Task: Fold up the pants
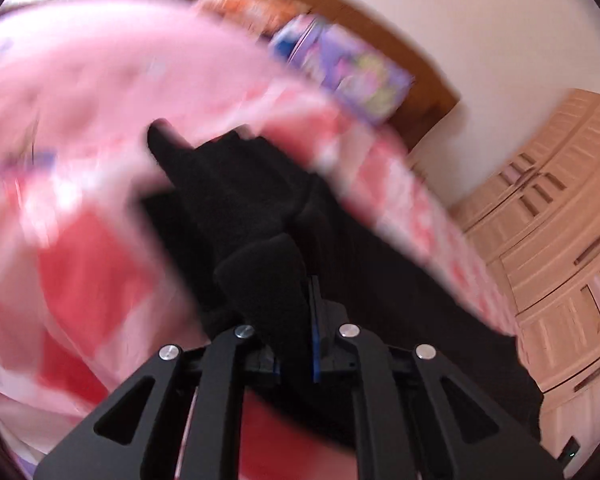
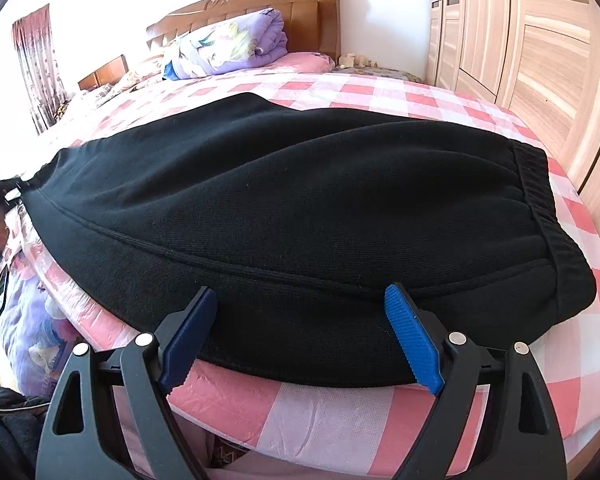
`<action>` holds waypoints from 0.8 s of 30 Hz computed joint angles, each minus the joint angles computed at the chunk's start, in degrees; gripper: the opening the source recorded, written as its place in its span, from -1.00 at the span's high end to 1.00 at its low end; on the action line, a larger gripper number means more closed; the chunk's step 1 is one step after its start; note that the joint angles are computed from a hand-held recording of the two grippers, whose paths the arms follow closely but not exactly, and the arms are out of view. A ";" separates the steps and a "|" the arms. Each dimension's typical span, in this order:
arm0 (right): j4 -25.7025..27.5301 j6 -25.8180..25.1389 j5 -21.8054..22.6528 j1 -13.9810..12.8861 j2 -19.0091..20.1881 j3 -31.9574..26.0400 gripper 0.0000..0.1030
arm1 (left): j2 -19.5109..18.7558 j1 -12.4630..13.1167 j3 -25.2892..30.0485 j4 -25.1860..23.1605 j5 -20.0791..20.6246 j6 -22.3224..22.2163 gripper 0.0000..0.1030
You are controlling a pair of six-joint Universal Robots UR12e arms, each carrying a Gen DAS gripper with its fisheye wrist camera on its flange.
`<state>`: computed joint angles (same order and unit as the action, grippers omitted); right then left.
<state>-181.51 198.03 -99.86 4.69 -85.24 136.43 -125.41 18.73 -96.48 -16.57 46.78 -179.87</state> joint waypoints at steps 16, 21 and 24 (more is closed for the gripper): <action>2.38 2.68 0.23 -0.23 -1.68 -0.17 -0.62 | 7.36 -3.09 -11.28 32.31 25.25 -11.10 -0.89; -1.49 2.38 -1.96 -0.48 -2.95 0.57 -0.62 | 12.03 -7.48 -14.88 32.56 15.70 4.95 -0.96; -0.55 2.70 -2.90 -1.02 -2.36 -0.07 -0.62 | 12.62 -13.83 -13.13 23.02 10.79 18.08 -0.97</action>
